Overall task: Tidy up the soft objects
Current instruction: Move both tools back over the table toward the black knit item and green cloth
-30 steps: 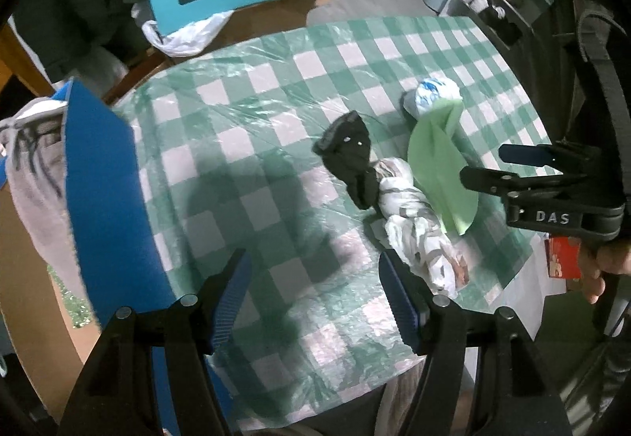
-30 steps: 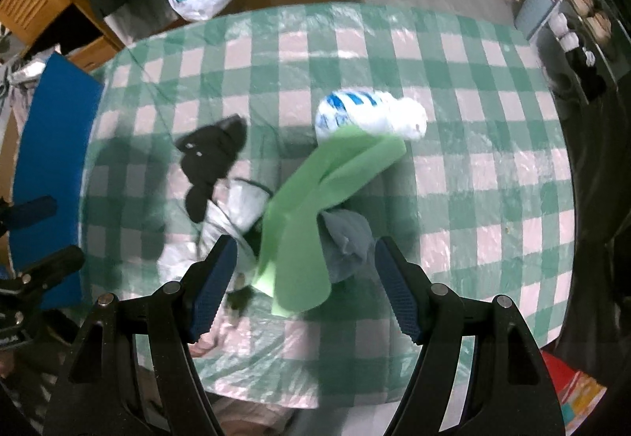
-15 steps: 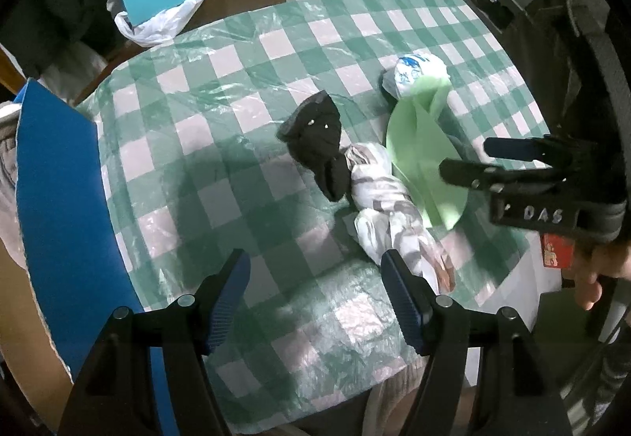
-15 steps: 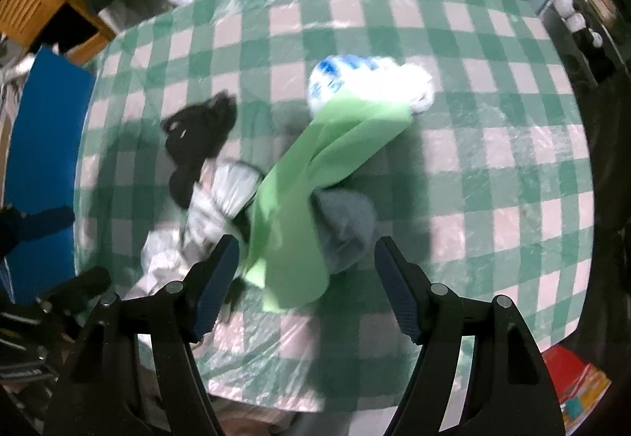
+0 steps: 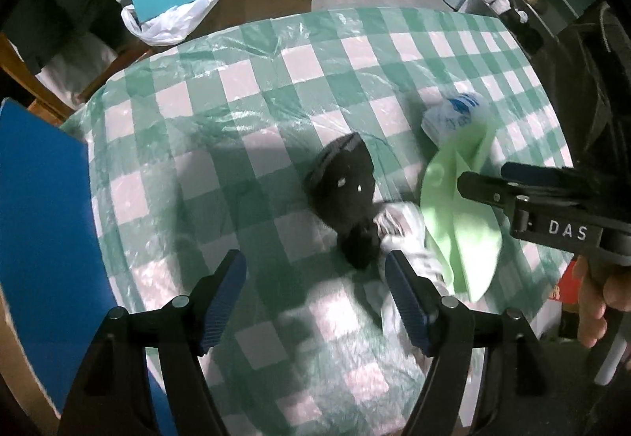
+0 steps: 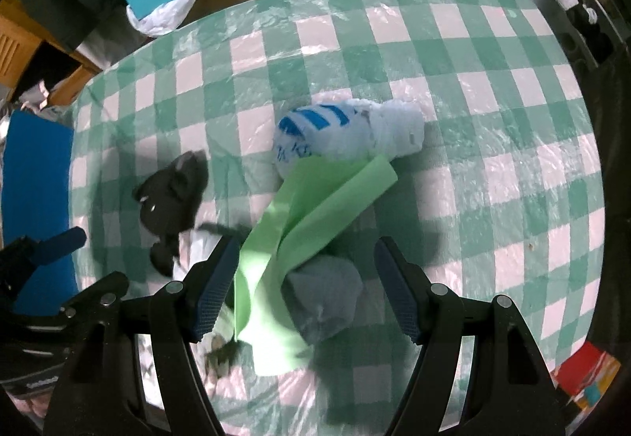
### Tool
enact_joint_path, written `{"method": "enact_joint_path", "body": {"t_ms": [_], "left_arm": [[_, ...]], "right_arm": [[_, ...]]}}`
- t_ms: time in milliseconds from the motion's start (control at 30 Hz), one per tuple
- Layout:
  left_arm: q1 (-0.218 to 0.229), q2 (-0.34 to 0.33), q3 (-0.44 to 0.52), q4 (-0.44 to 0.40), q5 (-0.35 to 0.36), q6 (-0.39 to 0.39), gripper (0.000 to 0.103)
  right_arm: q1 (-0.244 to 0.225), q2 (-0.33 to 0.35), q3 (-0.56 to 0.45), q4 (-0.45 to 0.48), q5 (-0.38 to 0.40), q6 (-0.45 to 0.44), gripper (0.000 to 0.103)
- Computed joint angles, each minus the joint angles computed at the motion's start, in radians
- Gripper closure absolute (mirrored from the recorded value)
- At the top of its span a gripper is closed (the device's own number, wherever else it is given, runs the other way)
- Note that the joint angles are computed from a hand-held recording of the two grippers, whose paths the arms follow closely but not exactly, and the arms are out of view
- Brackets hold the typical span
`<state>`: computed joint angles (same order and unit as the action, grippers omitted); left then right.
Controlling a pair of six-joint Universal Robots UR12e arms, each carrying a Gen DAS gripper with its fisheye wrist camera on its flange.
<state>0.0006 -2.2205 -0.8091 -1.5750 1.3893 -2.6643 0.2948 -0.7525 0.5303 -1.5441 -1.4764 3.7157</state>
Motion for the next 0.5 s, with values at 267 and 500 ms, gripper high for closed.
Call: {"method": "enact_joint_path", "body": {"t_ms": [267,500], "left_arm": [[-0.004,-0.047,0.052,-0.022,-0.002,-0.047,0.028],[-0.014,-0.071,0.076,-0.030,0.002,-0.056,0.027]], "right_arm": [[-0.005,0.023,-0.023,0.029,0.032,0.026,0.031],[0.000,0.047,-0.060,0.065,0.010,0.026,0.030]]}}
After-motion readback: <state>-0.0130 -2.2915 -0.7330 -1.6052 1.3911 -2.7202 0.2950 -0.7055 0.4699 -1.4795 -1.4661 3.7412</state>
